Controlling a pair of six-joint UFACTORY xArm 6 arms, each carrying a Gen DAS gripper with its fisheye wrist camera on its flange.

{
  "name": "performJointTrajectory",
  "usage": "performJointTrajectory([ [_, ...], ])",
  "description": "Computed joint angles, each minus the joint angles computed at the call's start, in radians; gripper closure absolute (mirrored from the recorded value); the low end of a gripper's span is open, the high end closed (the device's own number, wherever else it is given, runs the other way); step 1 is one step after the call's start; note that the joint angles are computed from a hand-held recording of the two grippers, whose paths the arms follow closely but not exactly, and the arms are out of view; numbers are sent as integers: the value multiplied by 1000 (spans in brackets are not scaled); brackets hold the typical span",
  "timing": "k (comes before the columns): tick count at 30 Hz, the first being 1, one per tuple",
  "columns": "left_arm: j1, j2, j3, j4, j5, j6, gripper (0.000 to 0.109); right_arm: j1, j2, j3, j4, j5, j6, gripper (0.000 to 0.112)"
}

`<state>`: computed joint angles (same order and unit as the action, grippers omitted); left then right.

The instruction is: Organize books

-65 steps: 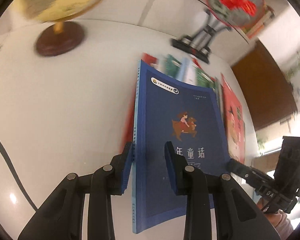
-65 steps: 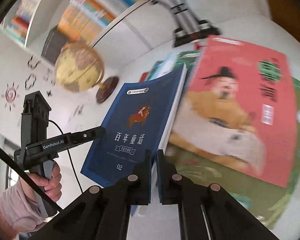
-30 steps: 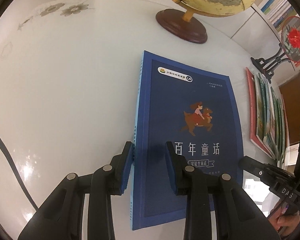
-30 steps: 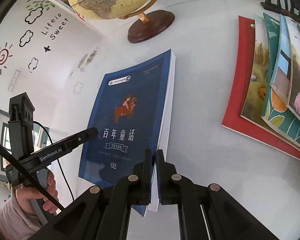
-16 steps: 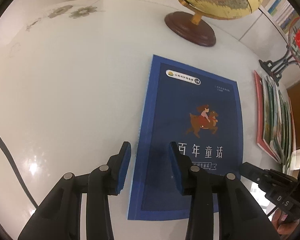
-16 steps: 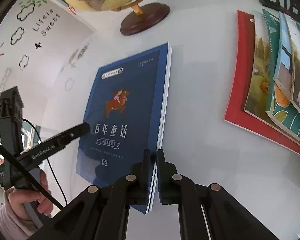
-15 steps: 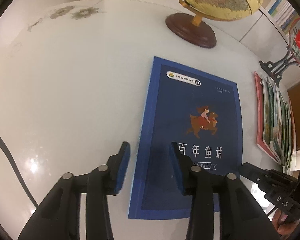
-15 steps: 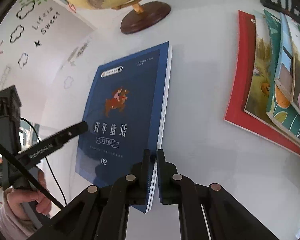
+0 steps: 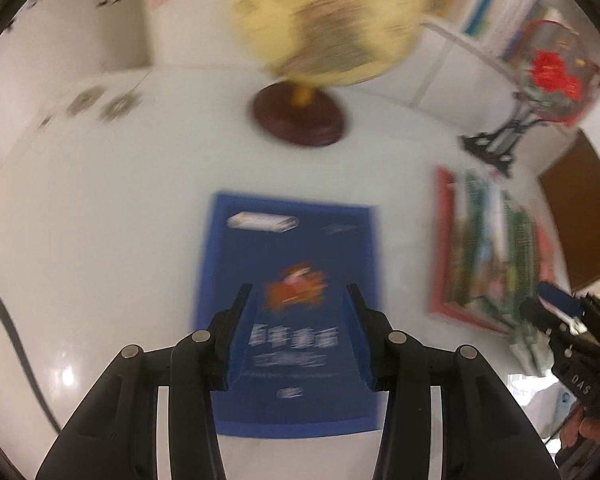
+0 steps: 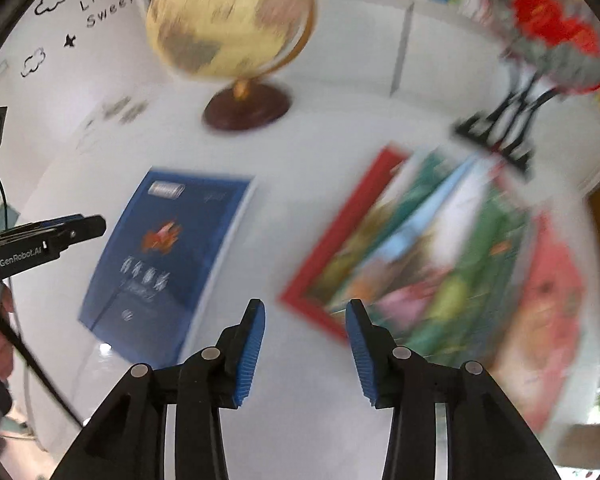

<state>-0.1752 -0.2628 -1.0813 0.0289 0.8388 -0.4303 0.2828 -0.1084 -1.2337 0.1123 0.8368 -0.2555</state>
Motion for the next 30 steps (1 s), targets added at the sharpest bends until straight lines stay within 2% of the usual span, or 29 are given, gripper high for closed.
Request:
performJointTrajectory([
  [1,-24,16,-24,3,-11,3,67,-11,-18,13,1,-29,-9,71],
  [2,-37,30,-43,2,-16,9,67,-33,-60,53,11,-97,-28,67],
  [3,-58,52,-71,3,-22,14,67,-52,-97,91,32,-157,-53,58],
  [5,-97,107,-134,-1,-30,29,67,-77,-159,165,99,-276,-112,50],
  [7,-143,173,-205,-8,-32,45,67,-109,-226,254,199,-410,-187,34],
  [8,-158,195,-227,-12,-34,50,67,-133,-255,296,258,-470,-216,20],
  [9,-180,227,-258,-22,-39,62,67,-149,-269,319,289,-498,-222,16],
  [10,-203,262,-294,-31,-38,73,67,-167,-285,340,316,-513,-221,16],
  [13,-254,362,-411,-67,-8,122,67,-260,-275,338,385,-443,-208,16],
  [16,-301,463,-529,-102,16,174,67,-353,-224,310,392,-374,-163,16],
  [19,-334,578,-672,-126,71,190,67,-423,-181,277,452,-313,-170,16],
  [25,-363,722,-859,-163,130,191,65,-487,-114,234,460,-285,-202,16],
  [27,-367,757,-907,-152,156,162,58,-503,-104,230,478,-277,-235,16],
  [28,-367,762,-915,-146,161,154,46,-508,-93,223,482,-275,-244,16],
  [30,-371,761,-906,-112,140,115,32,-514,-71,211,484,-272,-258,16],
])
